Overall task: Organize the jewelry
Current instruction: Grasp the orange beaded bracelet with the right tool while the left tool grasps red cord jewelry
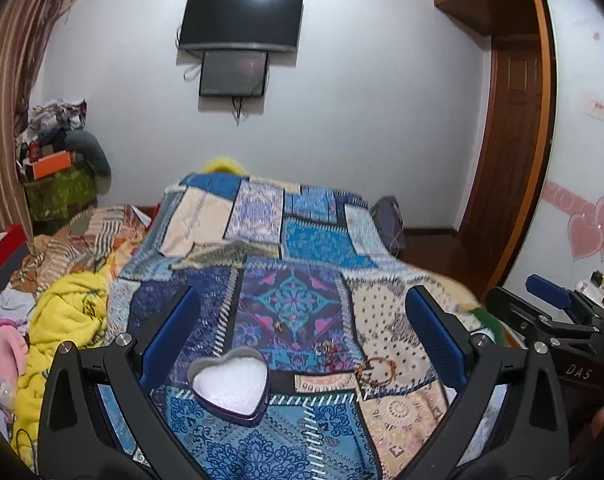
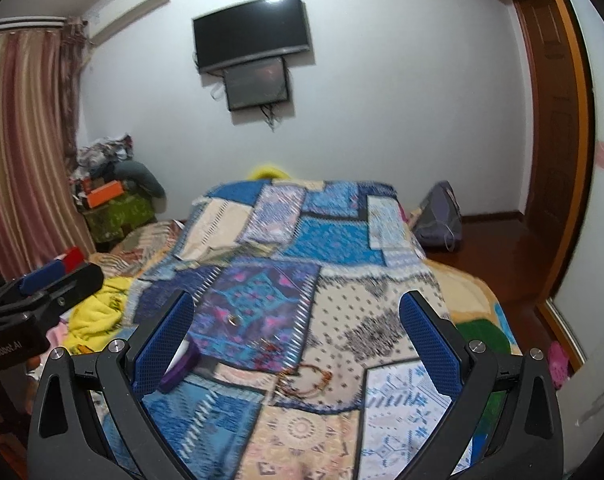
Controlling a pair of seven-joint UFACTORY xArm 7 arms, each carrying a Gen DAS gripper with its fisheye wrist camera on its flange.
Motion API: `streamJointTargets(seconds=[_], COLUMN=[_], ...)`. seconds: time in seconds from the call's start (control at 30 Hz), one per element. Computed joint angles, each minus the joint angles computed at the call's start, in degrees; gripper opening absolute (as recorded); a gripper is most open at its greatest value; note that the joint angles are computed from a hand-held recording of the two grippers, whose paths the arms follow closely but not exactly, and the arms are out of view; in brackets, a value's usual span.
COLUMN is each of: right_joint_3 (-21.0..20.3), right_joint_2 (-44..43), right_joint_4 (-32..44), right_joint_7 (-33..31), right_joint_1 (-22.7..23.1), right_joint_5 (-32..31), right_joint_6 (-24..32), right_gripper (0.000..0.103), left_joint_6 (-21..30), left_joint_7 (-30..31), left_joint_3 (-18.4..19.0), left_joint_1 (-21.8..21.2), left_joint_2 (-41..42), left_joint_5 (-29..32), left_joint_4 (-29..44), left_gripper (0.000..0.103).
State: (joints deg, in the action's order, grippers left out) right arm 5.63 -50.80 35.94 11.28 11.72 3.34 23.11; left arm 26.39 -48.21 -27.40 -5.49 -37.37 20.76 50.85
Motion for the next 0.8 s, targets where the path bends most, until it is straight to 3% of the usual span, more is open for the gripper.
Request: streamJointTargets(seconds=[0.17, 0.3, 0.4, 0.5, 0.63, 0.8], right_joint_3=[-1.32, -2.47, -2.9, -3.77, -5.73, -7.65], right_joint_2=[1.1, 2.66, 3.5, 5.02, 6.9, 9.31], right_joint_4=[-1.56, -2.75, -2.84, -2.89, -2.58, -1.5], right_joint_7=[-1.36, -3.57, -5.16, -6.99, -9.66, -13.95], right_joint_1=[-0.68, -0.49, -0.36, 0.13, 1.59, 3.82], right_joint_5=[-0.54, -0.39, -0.13, 0.66, 3.33, 7.15], right_joint_6=[3.75, 6.28, 7.54, 7.98, 8.08, 8.78], right_gripper=[0.102, 0.102, 0.094, 0.082, 0.069, 0.065], left_joint_6=[1.5, 1.99, 2.32, 1.42, 1.39, 1.06], left_joint_7=[1.09, 3.1, 4.56, 8.75, 12.95, 19.47], left_joint_3=[-0.28, 2.52, 4.89, 8.91, 11.49, 14.09], left_joint_1=[-1.02, -5.11, -8.15, -12.67, -15.77, -18.46], left_joint_2=[5.67, 11.41, 14.93, 18.74, 23.11, 27.37], left_joint_5=[0.43, -1.27, -2.79, -7.86, -12.23, -19.09], left_joint_4=[0.87, 1.15, 1.4, 1.53, 2.96, 4.7], left_gripper=[0.097, 0.09, 0.086, 0.076, 0.058, 0.038])
